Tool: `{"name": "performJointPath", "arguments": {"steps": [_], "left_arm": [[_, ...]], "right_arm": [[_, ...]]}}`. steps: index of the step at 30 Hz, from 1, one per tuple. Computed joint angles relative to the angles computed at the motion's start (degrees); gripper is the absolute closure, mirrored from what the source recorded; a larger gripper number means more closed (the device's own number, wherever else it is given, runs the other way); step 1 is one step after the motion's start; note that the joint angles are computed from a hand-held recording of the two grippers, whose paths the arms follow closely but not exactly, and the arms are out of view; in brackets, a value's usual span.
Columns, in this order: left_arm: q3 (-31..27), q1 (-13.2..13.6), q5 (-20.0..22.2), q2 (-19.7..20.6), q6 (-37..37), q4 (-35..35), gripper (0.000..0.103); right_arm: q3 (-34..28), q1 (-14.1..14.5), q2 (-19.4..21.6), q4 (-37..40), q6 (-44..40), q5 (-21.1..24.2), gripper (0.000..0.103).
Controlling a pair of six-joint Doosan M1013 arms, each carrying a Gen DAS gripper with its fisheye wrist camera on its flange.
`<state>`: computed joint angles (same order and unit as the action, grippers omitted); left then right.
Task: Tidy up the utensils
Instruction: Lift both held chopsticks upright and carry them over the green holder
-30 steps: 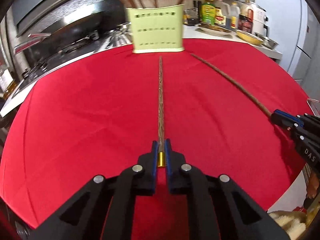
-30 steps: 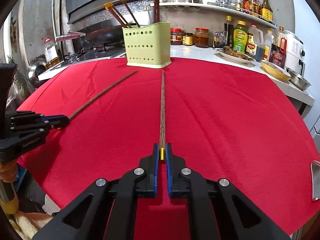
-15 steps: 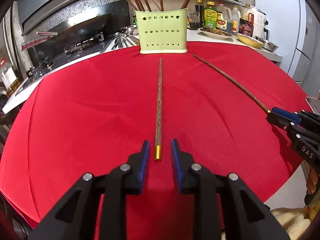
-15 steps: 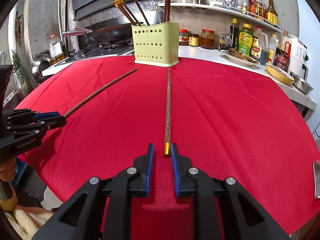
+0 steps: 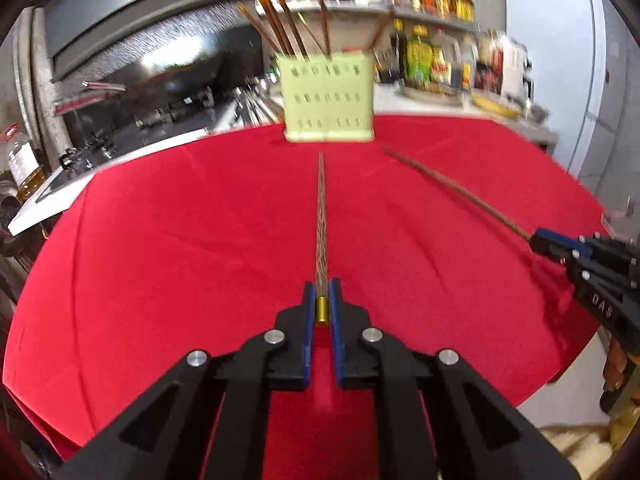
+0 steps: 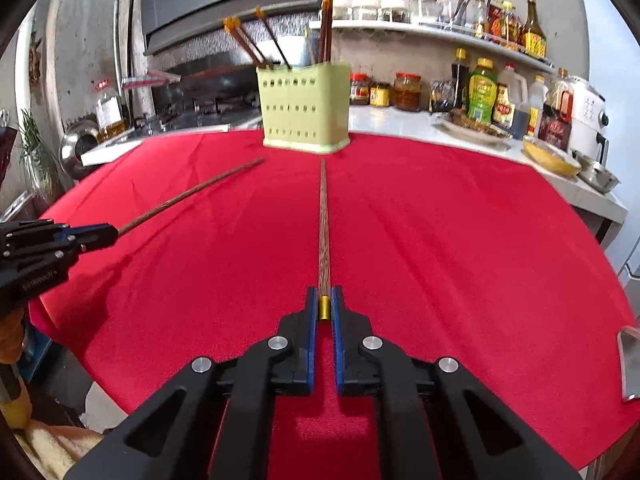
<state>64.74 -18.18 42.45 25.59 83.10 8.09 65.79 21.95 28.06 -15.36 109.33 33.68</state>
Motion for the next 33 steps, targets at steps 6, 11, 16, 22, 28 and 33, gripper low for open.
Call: {"name": "performJointPath", "arguments": {"steps": [6,11,16,22,28,33], "left_arm": [[0.3,0.2,-6.1,-2.3,-1.8,1.1,0.096],[-0.5,0.2,-11.0,-3.6,-1.0,1.1,0.096],[-0.4,-0.1,-15.9,-4.8,0.2,0.9,0.096],[-2.1,-0.2,-17.2,-4.5,1.6,0.8,0.096],[-2.3,0.1,-18.0,-4.1,2.4,-0.2,0.096],[-2.7,0.5,-15.6,-3.6,4.2,-1.7,0.096]], "right_arm": [[0.6,0.3,-2.4,-4.7,2.7,-4.1,0.096],[-1.0,0.4,-3.4,-7.6,4.2,-7.7,0.096],[-2.4,0.9,-4.0,-14.1,7.5,-11.2,0.096],[-5.0,1.0,-3.6,-13.8,5.4,-12.1,0.096],[-8.6,0.7,-1.8,-13.2,3.8,-10.0,0.096],[-9.5,0.5,-0.9,-9.9,0.8,-8.3,0.095]]}}
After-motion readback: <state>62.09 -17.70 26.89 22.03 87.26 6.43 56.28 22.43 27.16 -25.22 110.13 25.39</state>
